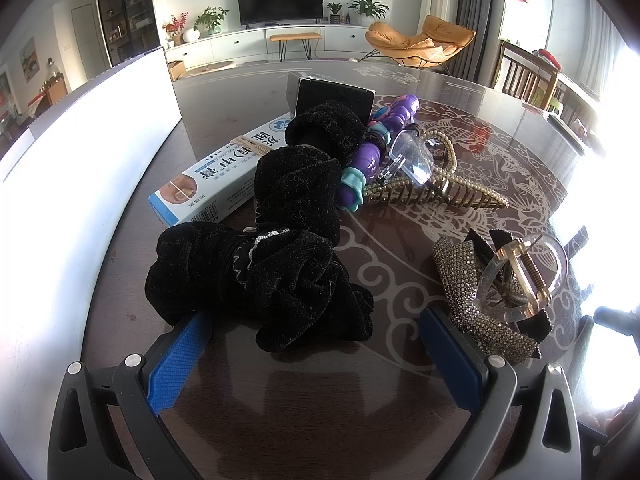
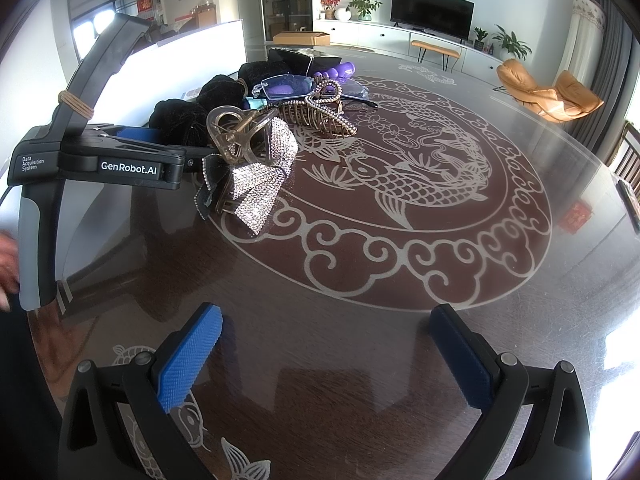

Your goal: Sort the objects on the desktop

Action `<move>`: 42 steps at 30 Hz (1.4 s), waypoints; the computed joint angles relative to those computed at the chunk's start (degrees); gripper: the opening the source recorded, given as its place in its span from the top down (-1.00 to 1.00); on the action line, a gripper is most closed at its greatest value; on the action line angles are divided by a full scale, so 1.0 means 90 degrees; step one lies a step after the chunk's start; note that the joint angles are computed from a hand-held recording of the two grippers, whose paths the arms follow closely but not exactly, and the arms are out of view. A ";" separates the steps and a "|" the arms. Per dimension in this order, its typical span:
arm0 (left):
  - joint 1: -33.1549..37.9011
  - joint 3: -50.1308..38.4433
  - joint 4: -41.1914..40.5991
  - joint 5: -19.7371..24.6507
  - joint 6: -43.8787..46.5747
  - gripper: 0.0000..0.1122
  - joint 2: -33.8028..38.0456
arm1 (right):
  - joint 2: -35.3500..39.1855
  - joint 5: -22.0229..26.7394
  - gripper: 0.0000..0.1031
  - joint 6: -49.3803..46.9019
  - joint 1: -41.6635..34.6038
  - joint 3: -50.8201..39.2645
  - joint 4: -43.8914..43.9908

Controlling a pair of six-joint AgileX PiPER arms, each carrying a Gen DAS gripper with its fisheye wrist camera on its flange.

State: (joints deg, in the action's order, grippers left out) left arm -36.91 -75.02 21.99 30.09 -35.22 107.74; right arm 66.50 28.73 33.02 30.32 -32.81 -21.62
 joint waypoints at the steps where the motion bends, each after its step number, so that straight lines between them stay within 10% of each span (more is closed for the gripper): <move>1: -0.0001 -0.0005 -0.0003 0.0001 0.0002 -0.84 0.0004 | 0.0012 0.0000 -1.00 0.0038 0.0019 -0.0005 -0.0024; 19: -0.0344 0.1249 0.0145 -0.0099 -0.0316 -0.84 -0.0890 | -0.0014 0.0017 -1.00 0.0022 0.0025 -0.0002 -0.0010; 31: -0.0384 0.1910 0.1391 0.0475 -0.2798 -0.84 -0.1404 | 0.0266 -0.0282 -1.00 -0.0820 -0.0319 -0.0304 0.1103; 42: -0.0390 0.2119 0.1580 0.0461 -0.3120 -0.84 -0.1519 | 0.2645 -0.0642 -0.94 -0.1485 0.0005 -0.2489 0.1512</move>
State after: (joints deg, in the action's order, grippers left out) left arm -40.42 -55.95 36.21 34.24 -63.29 94.07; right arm 90.30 22.95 19.66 30.37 -55.21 -8.01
